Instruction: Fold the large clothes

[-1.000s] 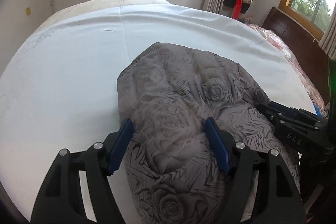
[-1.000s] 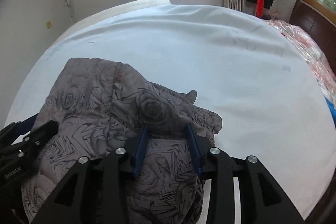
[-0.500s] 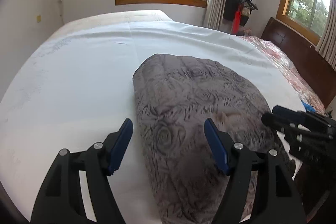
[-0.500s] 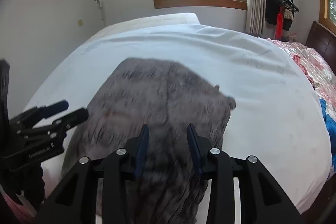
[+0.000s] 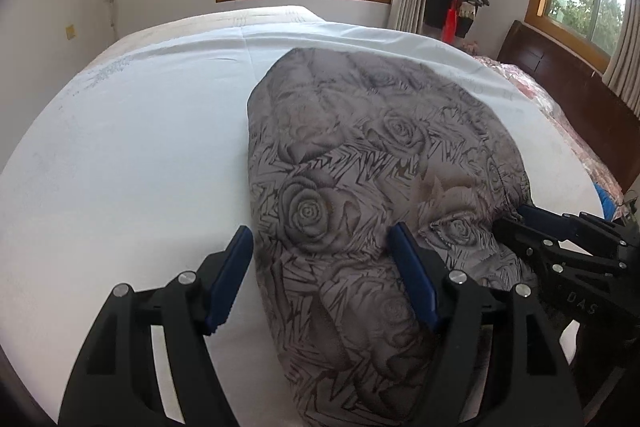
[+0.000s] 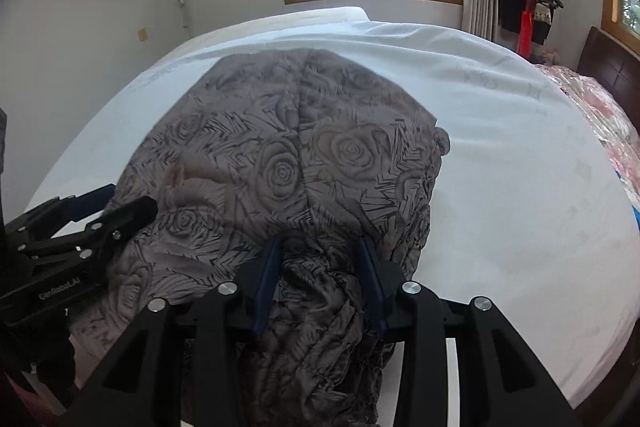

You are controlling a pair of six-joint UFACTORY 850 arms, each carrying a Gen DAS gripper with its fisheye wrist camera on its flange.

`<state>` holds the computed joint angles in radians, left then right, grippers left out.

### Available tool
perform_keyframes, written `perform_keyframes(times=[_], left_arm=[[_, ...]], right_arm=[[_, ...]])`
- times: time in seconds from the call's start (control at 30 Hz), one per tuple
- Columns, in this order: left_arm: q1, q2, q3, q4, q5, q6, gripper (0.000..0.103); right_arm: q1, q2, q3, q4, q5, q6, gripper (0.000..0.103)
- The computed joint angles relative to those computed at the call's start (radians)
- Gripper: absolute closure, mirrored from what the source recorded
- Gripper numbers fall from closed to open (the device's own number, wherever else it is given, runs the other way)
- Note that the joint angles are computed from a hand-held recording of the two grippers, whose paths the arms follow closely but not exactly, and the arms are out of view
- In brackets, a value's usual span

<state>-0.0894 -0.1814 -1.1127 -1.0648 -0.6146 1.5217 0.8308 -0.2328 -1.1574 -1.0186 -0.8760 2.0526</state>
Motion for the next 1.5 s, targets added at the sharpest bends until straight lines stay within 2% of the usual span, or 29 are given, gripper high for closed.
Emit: perform_keyframes(times=[0.53, 0.63, 0.7, 0.83, 0.9, 0.93, 0.97, 1.13, 1.23, 1.37, 1.5], left_arm=[[-0.001, -0.023, -0.004, 0.004, 0.011, 0.006, 0.032], [0.001, -0.030, -0.028, 0.049, -0.015, -0.042, 0.032], [0.015, -0.038, -0.057, 0.082, -0.067, -0.071, 0.032], [0.054, -0.043, -0.103, 0.101, -0.144, -0.072, 0.023], [0.069, -0.060, -0.138, 0.117, -0.167, -0.085, 0.018], [0.073, -0.072, -0.156, 0.130, -0.172, -0.092, 0.017], [0.076, -0.088, -0.178, 0.150, -0.174, -0.114, 0.016], [0.076, -0.168, -0.271, 0.233, -0.257, -0.225, 0.013], [0.070, -0.178, -0.275, 0.230, -0.258, -0.224, 0.011], [0.059, -0.179, -0.263, 0.230, -0.236, -0.220, 0.008], [0.049, -0.171, -0.242, 0.208, -0.206, -0.188, 0.007]], right_arm=[[0.005, -0.009, 0.036, -0.056, 0.008, 0.091, 0.064], [0.005, 0.002, 0.032, -0.039, 0.005, 0.076, 0.064], [0.007, 0.025, 0.040, -0.037, 0.009, 0.066, 0.061], [0.023, 0.080, 0.067, -0.047, -0.002, 0.088, 0.040], [0.025, 0.111, 0.084, -0.035, -0.018, 0.097, 0.038], [0.020, 0.127, 0.097, -0.029, -0.009, 0.106, 0.031], [0.010, 0.150, 0.119, -0.027, 0.019, 0.130, 0.027], [-0.054, 0.198, 0.192, -0.024, 0.193, 0.174, 0.024], [-0.085, 0.189, 0.211, -0.035, 0.292, 0.204, 0.019], [-0.113, 0.177, 0.225, -0.052, 0.365, 0.236, 0.014], [-0.141, 0.160, 0.229, -0.081, 0.436, 0.262, 0.013]])
